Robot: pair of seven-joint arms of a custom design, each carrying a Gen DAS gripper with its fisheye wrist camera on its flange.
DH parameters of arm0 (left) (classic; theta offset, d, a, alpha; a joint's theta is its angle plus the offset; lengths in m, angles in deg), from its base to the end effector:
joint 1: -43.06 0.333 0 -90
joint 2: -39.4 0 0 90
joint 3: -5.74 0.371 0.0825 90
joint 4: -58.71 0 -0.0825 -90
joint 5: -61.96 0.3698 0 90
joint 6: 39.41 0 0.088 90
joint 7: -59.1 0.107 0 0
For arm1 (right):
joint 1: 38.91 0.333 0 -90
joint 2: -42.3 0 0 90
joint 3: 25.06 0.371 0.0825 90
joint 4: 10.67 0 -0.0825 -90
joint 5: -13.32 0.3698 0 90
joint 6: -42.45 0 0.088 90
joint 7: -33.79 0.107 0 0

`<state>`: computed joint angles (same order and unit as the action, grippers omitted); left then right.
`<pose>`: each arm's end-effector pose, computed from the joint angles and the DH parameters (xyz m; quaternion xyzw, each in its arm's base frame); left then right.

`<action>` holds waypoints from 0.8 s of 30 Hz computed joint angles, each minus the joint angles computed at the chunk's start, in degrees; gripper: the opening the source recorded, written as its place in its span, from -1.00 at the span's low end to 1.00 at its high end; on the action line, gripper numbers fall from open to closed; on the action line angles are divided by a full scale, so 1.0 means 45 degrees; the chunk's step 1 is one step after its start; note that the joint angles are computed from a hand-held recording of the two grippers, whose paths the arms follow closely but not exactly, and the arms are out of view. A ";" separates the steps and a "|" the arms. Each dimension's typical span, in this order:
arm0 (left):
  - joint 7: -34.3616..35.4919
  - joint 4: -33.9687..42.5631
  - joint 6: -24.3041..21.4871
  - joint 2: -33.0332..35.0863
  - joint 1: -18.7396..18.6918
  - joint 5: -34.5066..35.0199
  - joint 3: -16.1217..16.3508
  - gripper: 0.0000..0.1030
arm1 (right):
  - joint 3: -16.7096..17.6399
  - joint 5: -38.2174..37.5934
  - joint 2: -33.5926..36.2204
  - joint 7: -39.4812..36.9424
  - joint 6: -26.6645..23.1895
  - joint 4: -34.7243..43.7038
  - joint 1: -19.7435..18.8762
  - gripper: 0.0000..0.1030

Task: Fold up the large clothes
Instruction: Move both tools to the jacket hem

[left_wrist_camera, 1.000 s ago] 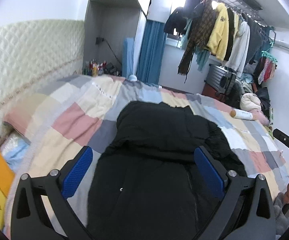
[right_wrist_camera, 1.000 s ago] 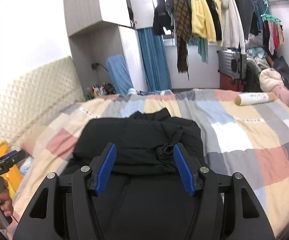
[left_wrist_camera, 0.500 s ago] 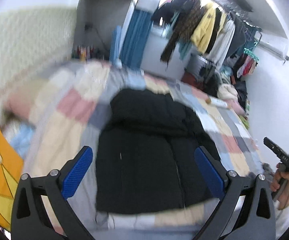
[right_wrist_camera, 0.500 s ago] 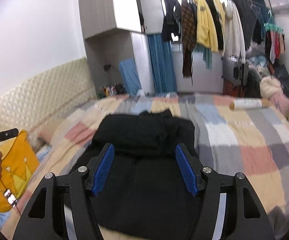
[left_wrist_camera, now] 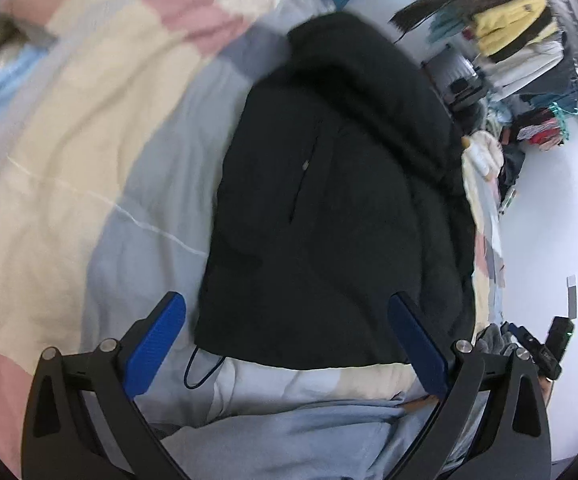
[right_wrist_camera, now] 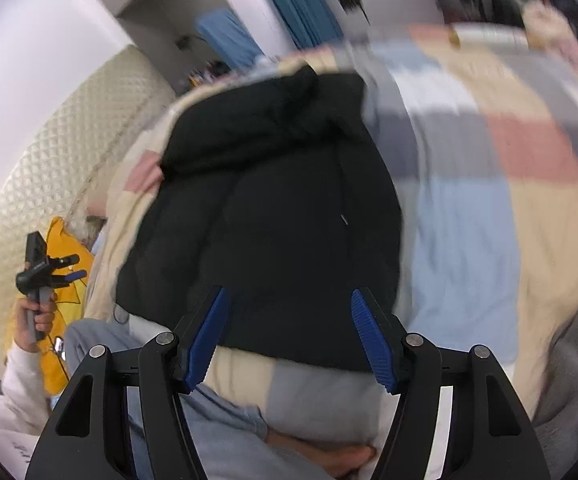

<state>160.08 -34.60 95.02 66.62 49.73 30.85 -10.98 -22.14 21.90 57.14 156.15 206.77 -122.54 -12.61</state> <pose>0.7074 -0.0965 0.4400 0.6815 -0.6678 0.2789 0.1086 0.5773 0.3098 0.4841 -0.6018 0.7296 -0.0321 0.3232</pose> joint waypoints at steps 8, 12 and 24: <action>-0.1009 0.1850 -0.1557 0.1487 -0.0175 0.1013 0.0125 0.95 | 0.1245 0.3408 0.0655 -0.2571 -0.0251 -0.0342 -0.1565 0.33; -0.1324 0.2422 -0.2182 0.1949 -0.0135 0.1330 0.0100 0.95 | 0.1549 0.4460 0.1137 -0.3727 -0.0571 0.0149 -0.1829 0.48; -0.1888 0.4000 -0.3561 0.3165 0.0013 0.1525 -0.0033 0.95 | 0.1396 0.5481 0.2859 -0.4519 -0.1998 0.1879 -0.1977 0.68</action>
<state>151.59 -16.60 79.00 80.86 49.79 37.71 -11.13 -15.86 46.57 70.01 135.81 197.78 -114.08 -21.51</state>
